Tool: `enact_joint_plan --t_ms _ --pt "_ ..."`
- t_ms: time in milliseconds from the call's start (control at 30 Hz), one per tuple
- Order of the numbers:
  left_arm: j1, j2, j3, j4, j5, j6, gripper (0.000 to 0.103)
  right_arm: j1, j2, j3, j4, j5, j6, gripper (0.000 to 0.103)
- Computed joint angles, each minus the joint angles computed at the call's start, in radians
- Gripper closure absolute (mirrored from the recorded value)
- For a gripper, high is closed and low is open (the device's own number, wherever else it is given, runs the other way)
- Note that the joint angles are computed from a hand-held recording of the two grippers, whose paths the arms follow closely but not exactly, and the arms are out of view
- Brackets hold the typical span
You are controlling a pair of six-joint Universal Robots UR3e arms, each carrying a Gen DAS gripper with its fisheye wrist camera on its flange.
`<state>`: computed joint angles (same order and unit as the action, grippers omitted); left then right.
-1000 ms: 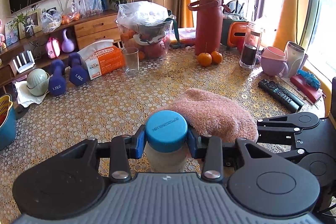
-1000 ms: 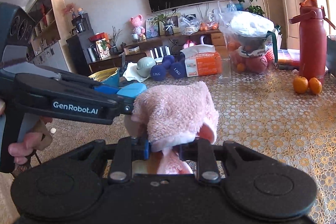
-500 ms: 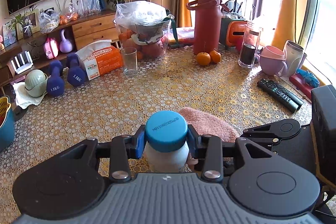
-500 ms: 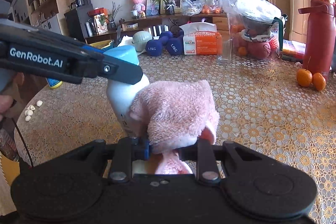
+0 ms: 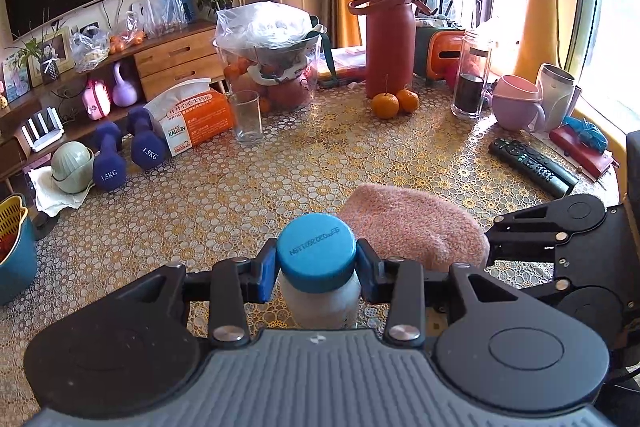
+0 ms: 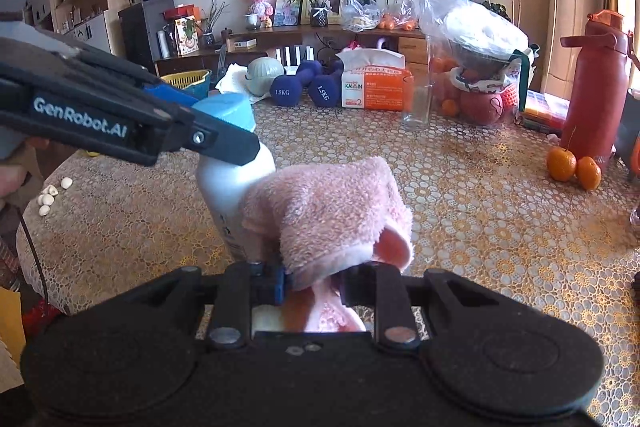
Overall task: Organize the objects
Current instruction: 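Lift the pink towel with the right gripper while the left gripper lifts the bottle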
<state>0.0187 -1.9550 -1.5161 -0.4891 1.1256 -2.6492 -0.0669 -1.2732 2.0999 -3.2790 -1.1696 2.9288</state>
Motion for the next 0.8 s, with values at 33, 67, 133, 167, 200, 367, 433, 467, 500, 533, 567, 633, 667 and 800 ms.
enact_joint_plan --t_ms 33,67,133,167,200,367,433,467,500,533,567,633,667,800 --pt "0.0 0.004 -0.005 0.007 -0.001 0.0 0.063 -0.005 -0.02 0.015 -0.006 0.008 0.001 0.08" --pt "0.003 0.009 -0.008 0.009 -0.007 0.0 0.063 -0.012 -0.042 0.034 -0.014 0.014 -0.001 0.08" --pt "0.008 0.021 -0.008 0.007 -0.016 -0.006 0.062 -0.029 -0.091 0.074 -0.023 0.032 -0.005 0.08" --pt "0.012 0.028 -0.011 0.013 -0.024 -0.008 0.06 -0.036 -0.118 0.098 -0.029 0.039 -0.004 0.08" --pt "0.014 0.034 -0.012 0.014 -0.029 -0.006 0.057 -0.049 -0.148 0.122 -0.03 0.054 -0.007 0.08" --pt "0.015 0.052 -0.026 0.043 -0.032 0.022 0.049 -0.095 -0.277 0.206 -0.002 0.122 -0.024 0.08" --pt "0.009 0.046 -0.018 0.046 -0.029 0.036 0.04 -0.108 -0.314 0.225 0.022 0.153 -0.036 0.08" --pt "0.006 0.041 -0.008 0.036 -0.032 0.054 0.037 -0.112 -0.333 0.235 0.037 0.17 -0.049 0.08" --pt "0.0 0.032 0.003 0.026 -0.028 0.07 0.037 -0.11 -0.347 0.243 0.049 0.179 -0.061 0.08" --pt "-0.01 0.02 0.02 0.014 -0.014 0.076 0.037 -0.109 -0.357 0.25 0.056 0.186 -0.072 0.08" --pt "-0.019 0.004 0.042 -0.005 -0.003 0.072 0.037 -0.107 -0.361 0.255 0.062 0.193 -0.084 0.08" --pt "-0.026 -0.034 0.104 -0.06 0.001 0.047 0.038 -0.094 -0.361 0.253 0.077 0.197 -0.098 0.08" --pt "-0.027 -0.048 0.125 -0.076 0.001 0.032 0.046 -0.084 -0.351 0.246 0.079 0.193 -0.103 0.08" --pt "-0.014 -0.074 0.168 -0.131 -0.025 0.004 0.064 -0.055 -0.303 0.202 0.102 0.185 -0.129 0.08"
